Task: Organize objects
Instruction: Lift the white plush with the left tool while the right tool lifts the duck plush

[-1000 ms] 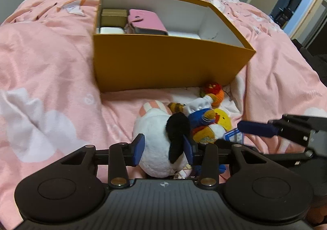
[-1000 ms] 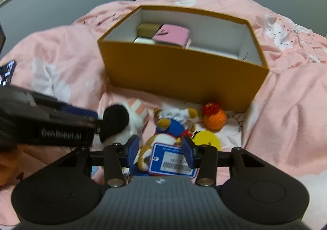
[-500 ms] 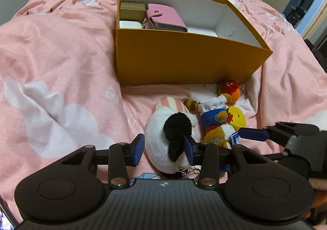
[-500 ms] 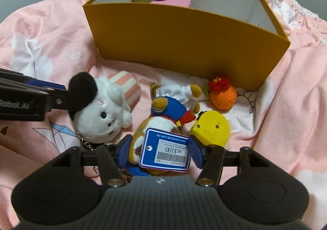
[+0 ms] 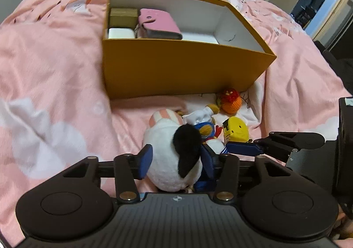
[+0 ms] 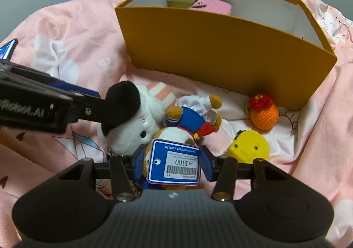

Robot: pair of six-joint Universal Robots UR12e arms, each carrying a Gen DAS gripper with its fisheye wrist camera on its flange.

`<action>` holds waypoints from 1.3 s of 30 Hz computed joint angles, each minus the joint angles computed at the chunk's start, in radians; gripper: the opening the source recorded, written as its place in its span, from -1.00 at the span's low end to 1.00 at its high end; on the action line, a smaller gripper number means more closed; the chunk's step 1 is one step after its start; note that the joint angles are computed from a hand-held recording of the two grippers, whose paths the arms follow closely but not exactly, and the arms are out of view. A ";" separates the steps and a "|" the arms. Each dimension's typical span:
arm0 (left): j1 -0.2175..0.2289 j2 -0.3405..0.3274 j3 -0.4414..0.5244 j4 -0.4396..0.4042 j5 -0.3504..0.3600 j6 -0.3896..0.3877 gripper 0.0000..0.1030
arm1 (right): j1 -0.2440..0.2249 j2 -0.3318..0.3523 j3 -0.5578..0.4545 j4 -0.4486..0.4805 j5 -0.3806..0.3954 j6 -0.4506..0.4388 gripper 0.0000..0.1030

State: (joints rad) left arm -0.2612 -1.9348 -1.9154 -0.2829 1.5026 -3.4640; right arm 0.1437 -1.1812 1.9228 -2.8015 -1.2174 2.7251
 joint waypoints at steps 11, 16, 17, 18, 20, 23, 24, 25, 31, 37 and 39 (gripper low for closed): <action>-0.019 -0.044 0.061 -0.109 0.070 0.040 0.31 | -0.011 0.006 -0.006 0.031 0.020 0.001 0.13; -0.011 -0.045 0.049 -0.090 0.045 0.033 0.25 | -0.012 0.012 -0.015 0.054 0.025 0.006 0.17; -0.012 -0.045 0.048 -0.089 0.046 0.037 0.25 | -0.012 0.013 -0.017 0.062 0.025 0.008 0.17; -0.013 -0.045 0.047 -0.087 0.046 0.039 0.23 | -0.012 0.014 -0.020 0.072 0.026 0.010 0.17; -0.012 -0.046 0.043 -0.077 0.042 0.041 0.22 | -0.015 0.015 -0.024 0.087 0.033 0.019 0.16; -0.007 -0.041 0.029 -0.048 0.029 0.022 0.17 | -0.023 0.011 -0.025 0.102 0.049 0.045 0.07; -0.006 -0.039 0.022 -0.033 0.025 0.013 0.15 | -0.026 0.008 -0.022 0.096 0.053 0.055 0.03; -0.006 -0.036 0.017 -0.021 0.025 0.008 0.13 | -0.030 0.003 -0.017 0.089 0.058 0.065 0.00; -0.010 -0.018 -0.004 0.032 0.022 -0.001 0.10 | -0.055 -0.024 0.007 0.020 0.077 0.129 -0.62; -0.009 -0.014 -0.001 0.010 0.023 -0.007 0.10 | -0.064 -0.030 -0.001 0.043 0.084 0.156 -0.68; -0.007 -0.015 -0.002 0.006 0.018 -0.010 0.11 | -0.055 -0.036 0.006 0.027 0.043 0.155 -0.60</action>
State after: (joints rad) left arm -0.2682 -1.9496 -1.9172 -0.2770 1.5206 -3.4744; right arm 0.0887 -1.2170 1.9293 -2.7745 -1.1742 2.8797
